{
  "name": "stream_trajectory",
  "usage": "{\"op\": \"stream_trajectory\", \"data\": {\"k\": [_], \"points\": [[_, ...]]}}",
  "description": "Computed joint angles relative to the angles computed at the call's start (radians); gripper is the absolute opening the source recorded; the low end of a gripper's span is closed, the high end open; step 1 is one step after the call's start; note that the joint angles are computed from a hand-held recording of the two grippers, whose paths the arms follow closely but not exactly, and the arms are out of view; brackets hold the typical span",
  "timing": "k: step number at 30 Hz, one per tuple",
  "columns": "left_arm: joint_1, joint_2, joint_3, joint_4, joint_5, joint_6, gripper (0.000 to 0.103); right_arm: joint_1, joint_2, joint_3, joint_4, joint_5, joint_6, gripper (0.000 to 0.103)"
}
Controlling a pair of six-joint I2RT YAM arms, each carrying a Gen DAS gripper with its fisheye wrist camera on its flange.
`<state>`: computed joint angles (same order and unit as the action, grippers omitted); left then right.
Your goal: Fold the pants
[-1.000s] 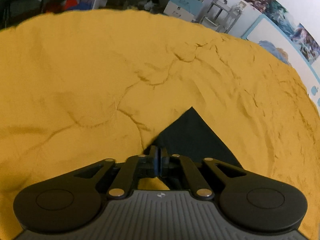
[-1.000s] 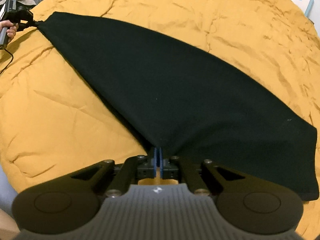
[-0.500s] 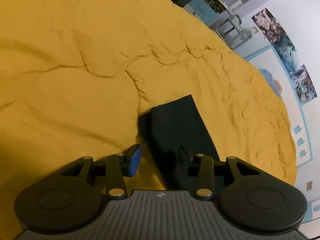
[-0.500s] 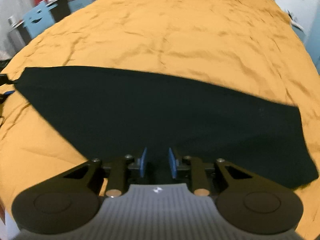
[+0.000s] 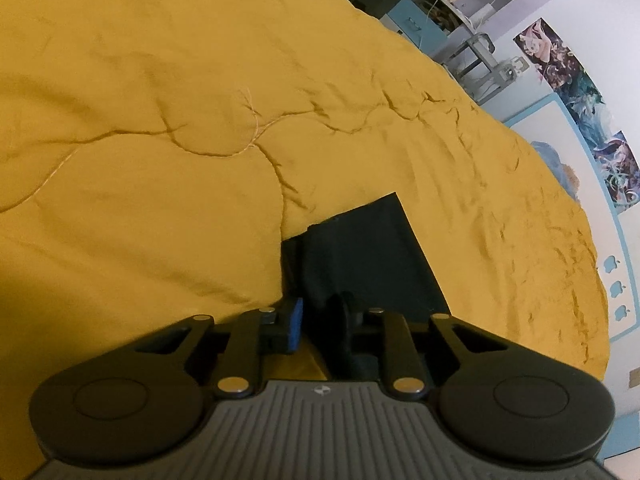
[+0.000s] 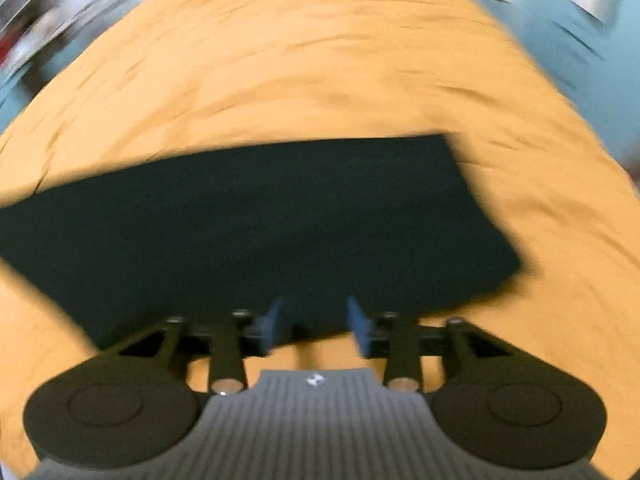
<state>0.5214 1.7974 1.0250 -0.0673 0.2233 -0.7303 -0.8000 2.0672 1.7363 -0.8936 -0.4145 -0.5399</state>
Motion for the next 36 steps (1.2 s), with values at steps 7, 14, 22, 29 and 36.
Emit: {"op": "stream_trajectory", "data": {"k": [7,14,22,29,36], "points": [[-0.012,0.009,0.016,-0.024,-0.030,-0.008,0.024,-0.182,0.330,0.371,-0.102,-0.234,0.441,0.043],[-0.031,0.022,0.066,-0.087,-0.072,-0.014,0.010,-0.167,0.381,0.411,-0.042,-0.274,0.528,0.002],[-0.029,0.017,0.041,-0.052,-0.073,-0.049,0.005,-0.165,0.541,0.667,-0.218,-0.238,0.448,0.009],[-0.082,-0.126,-0.040,0.034,-0.118,0.008,0.003,-0.127,0.246,0.299,0.017,-0.152,0.238,0.035],[-0.292,-0.324,-0.031,-0.021,-0.259,0.223,0.004,-0.072,0.063,0.088,0.029,-0.237,0.018,0.034]]}}
